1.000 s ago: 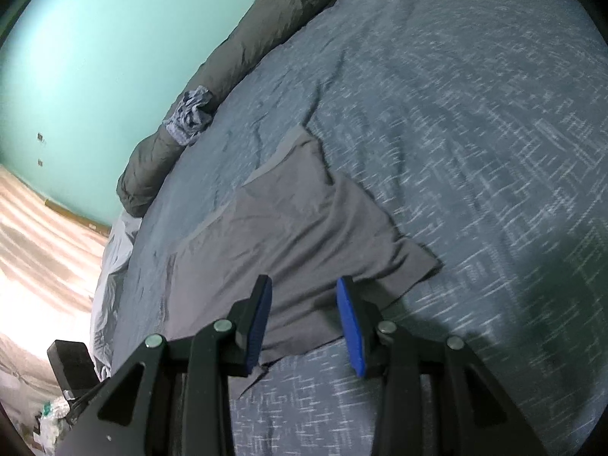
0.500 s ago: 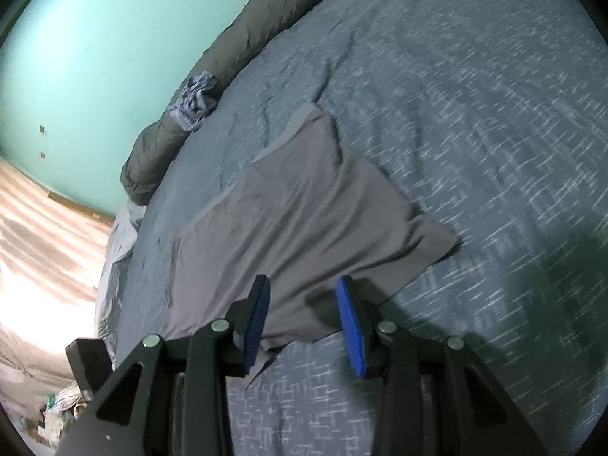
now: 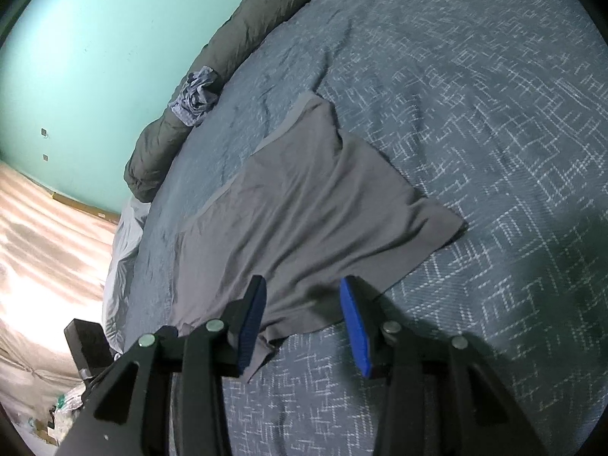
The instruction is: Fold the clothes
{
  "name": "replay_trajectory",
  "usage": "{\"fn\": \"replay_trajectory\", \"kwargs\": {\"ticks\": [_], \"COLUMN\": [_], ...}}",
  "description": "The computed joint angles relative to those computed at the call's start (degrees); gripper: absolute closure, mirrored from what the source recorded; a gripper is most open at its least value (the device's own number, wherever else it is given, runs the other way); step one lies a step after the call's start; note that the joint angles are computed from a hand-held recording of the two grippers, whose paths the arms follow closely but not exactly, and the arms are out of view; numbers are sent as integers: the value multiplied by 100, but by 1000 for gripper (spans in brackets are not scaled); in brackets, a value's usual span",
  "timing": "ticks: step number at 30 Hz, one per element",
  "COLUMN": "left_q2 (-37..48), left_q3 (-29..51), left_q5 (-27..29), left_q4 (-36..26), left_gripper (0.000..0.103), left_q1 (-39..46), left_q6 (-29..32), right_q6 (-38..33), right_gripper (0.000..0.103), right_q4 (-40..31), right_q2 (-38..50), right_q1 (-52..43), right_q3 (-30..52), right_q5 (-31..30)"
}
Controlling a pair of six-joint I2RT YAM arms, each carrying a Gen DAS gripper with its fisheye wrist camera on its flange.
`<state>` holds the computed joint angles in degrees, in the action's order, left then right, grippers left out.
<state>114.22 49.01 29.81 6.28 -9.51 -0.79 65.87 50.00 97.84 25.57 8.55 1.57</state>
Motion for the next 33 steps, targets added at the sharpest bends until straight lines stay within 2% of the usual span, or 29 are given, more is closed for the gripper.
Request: {"fn": "replay_trajectory", "kwargs": {"ticks": [3, 4, 6, 11, 16, 19, 24, 28, 33], "left_q2": [131, 154, 212, 129, -397, -547, -330, -314, -345], "left_q3": [110, 131, 157, 55, -331, -406, -358, -382, -303], "left_q5": [-14, -28, 9, 163, 193, 343, -80, -24, 322], "left_q4": [-119, -160, -229, -268, -236, -457, -578, -411, -430], "left_gripper": [77, 90, 102, 102, 102, 102, 102, 102, 102], "left_q1": [-53, -68, -81, -54, 144, 388, 356, 321, 597], "left_q6": [174, 227, 311, 535, 646, 716, 812, 703, 578], "right_q6": [2, 2, -9, -7, 28, 52, 66, 58, 65], "right_gripper": [62, 62, 62, 62, 62, 62, 62, 62, 62], "right_q4": [28, 37, 27, -35, -63, -58, -102, -133, -73], "right_q2": [14, 17, -6, -28, -12, 24, 62, 70, 129], "right_q1": [-35, -48, -79, -59, -34, 13, 71, 97, 78], "right_q3": [-12, -16, -25, 4, 44, 70, 141, 178, 179], "right_q5": [-34, -47, -71, -73, -66, -47, -37, -21, -42]}}
